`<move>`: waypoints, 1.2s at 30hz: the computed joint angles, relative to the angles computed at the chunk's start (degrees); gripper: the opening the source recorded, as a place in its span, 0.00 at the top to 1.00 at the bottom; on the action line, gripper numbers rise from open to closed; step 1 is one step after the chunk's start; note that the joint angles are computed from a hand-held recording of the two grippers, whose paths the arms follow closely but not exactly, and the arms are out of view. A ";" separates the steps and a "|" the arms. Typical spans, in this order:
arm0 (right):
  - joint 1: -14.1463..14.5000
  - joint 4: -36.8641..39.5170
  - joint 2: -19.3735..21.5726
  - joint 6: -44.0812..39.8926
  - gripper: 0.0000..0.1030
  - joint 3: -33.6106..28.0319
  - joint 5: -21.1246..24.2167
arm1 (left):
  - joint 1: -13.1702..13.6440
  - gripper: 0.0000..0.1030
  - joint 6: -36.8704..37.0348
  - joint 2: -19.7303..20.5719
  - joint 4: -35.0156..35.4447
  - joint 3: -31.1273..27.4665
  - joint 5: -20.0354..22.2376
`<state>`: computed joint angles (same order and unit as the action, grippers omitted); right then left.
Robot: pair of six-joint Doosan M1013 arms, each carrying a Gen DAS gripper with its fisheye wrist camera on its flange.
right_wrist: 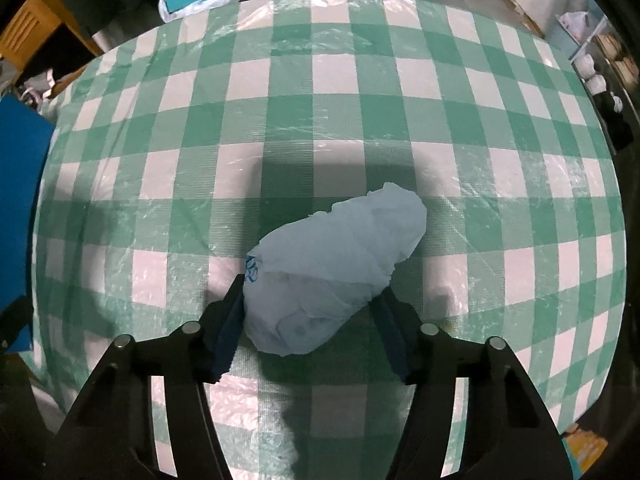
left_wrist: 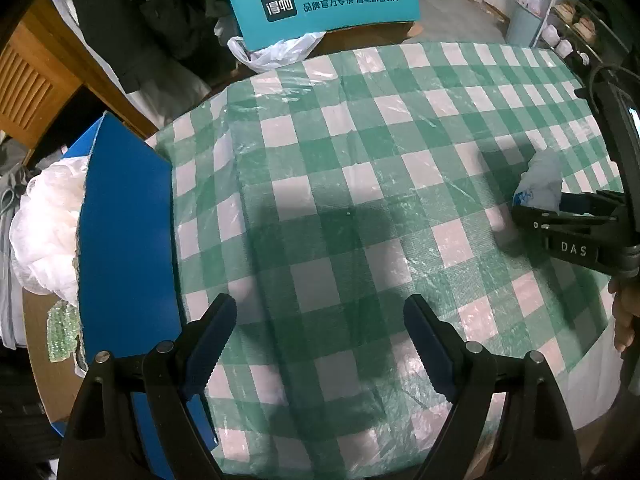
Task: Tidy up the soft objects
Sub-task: 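Grasp the light-blue cloth bundle with the right gripper, then carry the light-blue cloth over the box with the right gripper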
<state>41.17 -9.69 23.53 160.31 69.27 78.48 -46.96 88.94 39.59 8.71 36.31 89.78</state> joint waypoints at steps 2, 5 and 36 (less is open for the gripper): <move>0.32 -0.79 0.30 -0.60 0.48 -0.70 0.89 | 0.02 0.16 0.00 -0.12 0.05 0.10 -0.23; 0.84 -1.96 0.88 -0.72 0.50 -2.14 2.01 | 0.04 0.16 0.06 -0.50 0.12 0.51 -0.69; 5.80 -11.38 6.47 -8.69 0.52 -20.95 3.89 | 3.22 0.78 -2.91 -5.66 -2.90 3.53 -7.40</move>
<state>46.97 -21.07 30.00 151.62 48.32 82.37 -43.74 86.03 33.93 5.81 39.85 82.39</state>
